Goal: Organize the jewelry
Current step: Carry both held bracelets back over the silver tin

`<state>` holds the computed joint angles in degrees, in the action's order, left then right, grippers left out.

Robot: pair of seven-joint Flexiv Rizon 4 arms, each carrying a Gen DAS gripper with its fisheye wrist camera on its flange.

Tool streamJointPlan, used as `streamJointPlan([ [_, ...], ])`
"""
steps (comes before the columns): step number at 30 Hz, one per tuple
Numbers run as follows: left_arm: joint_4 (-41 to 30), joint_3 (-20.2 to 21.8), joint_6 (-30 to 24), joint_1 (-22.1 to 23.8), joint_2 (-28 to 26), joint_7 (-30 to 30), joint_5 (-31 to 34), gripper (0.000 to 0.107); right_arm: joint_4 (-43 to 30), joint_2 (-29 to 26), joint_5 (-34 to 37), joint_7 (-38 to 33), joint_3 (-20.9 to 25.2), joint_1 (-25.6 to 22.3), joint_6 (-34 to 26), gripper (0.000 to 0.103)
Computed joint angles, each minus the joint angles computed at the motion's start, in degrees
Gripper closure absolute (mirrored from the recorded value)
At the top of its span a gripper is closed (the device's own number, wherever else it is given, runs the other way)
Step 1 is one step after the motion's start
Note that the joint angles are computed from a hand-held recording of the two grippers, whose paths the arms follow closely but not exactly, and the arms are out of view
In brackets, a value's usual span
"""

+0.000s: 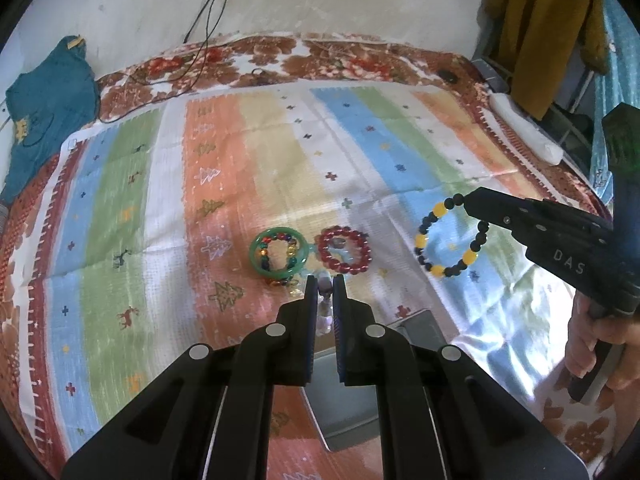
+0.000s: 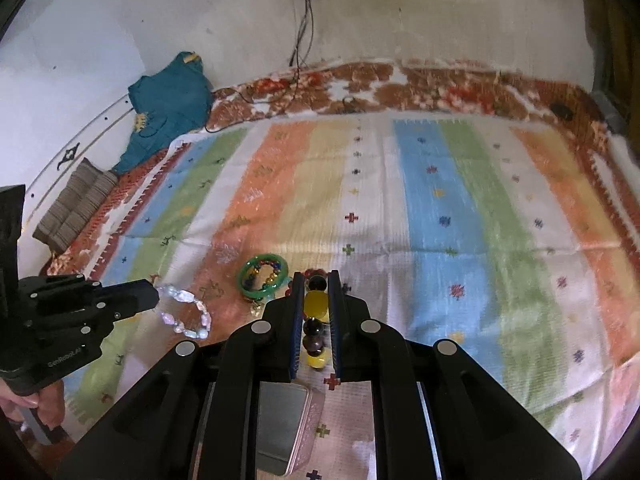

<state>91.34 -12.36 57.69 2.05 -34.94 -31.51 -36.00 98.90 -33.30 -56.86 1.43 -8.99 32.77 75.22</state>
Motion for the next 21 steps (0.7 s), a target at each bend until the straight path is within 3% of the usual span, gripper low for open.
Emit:
streamJointPlan([
  [6, 4.2, -1.9, 2.8, 1.0, 3.0, 4.8, -3.8, 0.100, 1.7, 1.9, -6.0, 3.8, -1.5, 1.3, 0.8, 0.090],
  [14, 8.9, -2.8, 2.1, 1.7, 7.3, 11.2, -10.5, 0.100, 2.4, 3.7, -13.5, 7.5, 1.5, -0.7, 0.2, 0.090],
  [21, 11.5, -0.6, -0.3, 0.5, 9.7, 15.4, -14.9, 0.100, 4.4, 5.4, -17.5, 10.1, 4.2, -2.5, 0.8, 0.090],
])
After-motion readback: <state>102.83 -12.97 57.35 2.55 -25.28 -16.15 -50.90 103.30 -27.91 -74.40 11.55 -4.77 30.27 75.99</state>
